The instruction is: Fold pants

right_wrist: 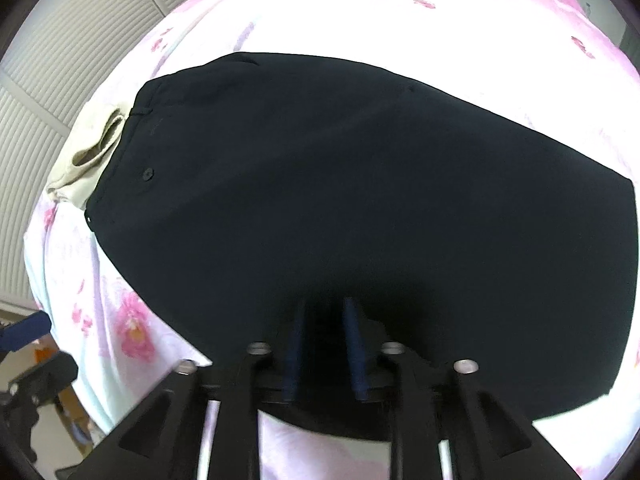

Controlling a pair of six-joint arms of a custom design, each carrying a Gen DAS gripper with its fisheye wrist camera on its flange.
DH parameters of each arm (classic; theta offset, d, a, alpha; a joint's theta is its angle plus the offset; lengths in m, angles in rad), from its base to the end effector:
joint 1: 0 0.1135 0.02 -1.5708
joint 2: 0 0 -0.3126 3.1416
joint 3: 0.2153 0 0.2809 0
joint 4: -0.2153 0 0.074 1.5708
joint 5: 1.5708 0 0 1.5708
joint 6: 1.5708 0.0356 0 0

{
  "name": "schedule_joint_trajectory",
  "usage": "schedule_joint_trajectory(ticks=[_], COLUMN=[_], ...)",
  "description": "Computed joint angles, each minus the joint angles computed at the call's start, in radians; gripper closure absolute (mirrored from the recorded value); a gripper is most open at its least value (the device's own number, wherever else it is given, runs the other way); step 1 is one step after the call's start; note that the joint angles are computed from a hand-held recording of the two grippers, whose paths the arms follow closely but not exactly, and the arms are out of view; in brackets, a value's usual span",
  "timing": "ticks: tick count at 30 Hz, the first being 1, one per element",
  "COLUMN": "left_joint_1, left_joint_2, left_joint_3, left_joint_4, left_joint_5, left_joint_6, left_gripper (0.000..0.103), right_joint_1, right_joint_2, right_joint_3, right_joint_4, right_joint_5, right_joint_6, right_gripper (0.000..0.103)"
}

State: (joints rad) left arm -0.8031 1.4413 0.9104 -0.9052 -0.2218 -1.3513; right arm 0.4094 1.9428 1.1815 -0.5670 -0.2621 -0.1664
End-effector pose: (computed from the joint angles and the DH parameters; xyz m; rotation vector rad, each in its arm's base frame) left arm 0.1871 -0.1825 0.2286 -0.8012 2.7694 -0.0191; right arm 0.3630 0.1676 0.1536 -0.8691 2.7709 0.4228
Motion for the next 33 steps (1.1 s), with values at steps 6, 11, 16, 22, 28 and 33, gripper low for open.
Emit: schedule_joint_trajectory(ticks=[6,11,16,22,28,33], left_joint_1=[0.080,0.229,0.536,0.938,1.158,1.272], left_joint_2=[-0.184,-0.365,-0.524,-0.485,-0.165,0.070], left_joint_3=[-0.151,-0.315,-0.474,-0.585,-0.635,-0.647], left_joint_4=[0.044,0.112,0.212,0.415,0.735,0.932], left_joint_5=[-0.002,0.048,0.193,0.413,0.613,0.782], left_joint_6=[0.049,0.163,0.382,0.692,0.852,0.911], left_gripper=[0.019,0.018,0.018,0.018,0.018,0.018], right_joint_1=[0.060,0.125,0.224,0.335,0.401,0.434], right_joint_2=[-0.140,-0.233,-0.252,-0.168,-0.074,-0.025], right_joint_3=[-0.023,-0.013,0.017,0.098,0.186,0.237], right_joint_4=[-0.061,-0.122,-0.156,-0.201,-0.249,-0.276], right_joint_5=[0.044,0.085,0.141,0.191,0.235,0.258], right_joint_6=[0.095,0.183,0.237,0.286,0.315,0.330], right_gripper=[0.040,0.033,0.031,0.031,0.031,0.031])
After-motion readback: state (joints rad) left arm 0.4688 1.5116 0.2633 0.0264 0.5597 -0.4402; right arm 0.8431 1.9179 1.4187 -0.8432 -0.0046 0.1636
